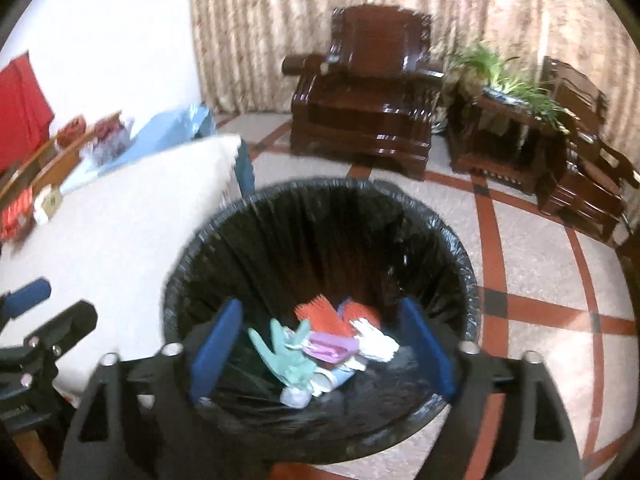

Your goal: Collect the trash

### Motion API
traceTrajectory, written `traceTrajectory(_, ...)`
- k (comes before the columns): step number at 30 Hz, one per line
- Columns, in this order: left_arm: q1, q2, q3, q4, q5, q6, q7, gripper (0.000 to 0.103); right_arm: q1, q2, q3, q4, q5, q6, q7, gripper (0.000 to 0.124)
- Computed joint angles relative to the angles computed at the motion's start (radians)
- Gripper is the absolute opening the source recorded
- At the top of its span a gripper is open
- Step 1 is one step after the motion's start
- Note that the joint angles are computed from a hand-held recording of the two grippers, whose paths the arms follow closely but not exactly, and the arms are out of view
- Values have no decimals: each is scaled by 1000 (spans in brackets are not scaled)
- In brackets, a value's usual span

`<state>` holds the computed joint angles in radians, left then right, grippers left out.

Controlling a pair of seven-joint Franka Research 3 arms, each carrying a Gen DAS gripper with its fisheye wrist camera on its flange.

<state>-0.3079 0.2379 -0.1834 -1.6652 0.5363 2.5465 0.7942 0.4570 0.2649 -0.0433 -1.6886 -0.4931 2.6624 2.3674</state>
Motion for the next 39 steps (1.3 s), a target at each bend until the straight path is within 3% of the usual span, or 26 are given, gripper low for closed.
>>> traceTrajectory(4, 31, -140, 15, -126, 53, 50, -25, 96, 49, -31, -8, 22, -100, -31, 92, 97)
traceTrajectory(6, 51, -201, 13, -175, 96, 62, -52, 97, 66, -46, 1, 37, -159, -46, 140, 97)
traceTrajectory(10, 111, -335, 1, -259, 160, 52, -112, 98, 102, -48, 30, 108, -265, -122, 201, 97)
traceTrajectory(18, 243, -556, -22, -376, 172, 24, -160, 98, 196, 1, 65, 282, -392, -273, 309, 97)
traceTrajectory(22, 292, -649, -26, -409, 165, 0, -164, 98, 248, 35, 77, 373, -416, -320, 298, 97)
traceTrajectory(32, 422, -836, -51, -453, 216, -114, -189, 98, 349, 101, 38, 539, -462, -239, 265, 97)
traceTrajectory(39, 448, -943, -43, -490, 197, -151, -195, 98, 410, 93, 10, 570, -551, -210, 351, 97)
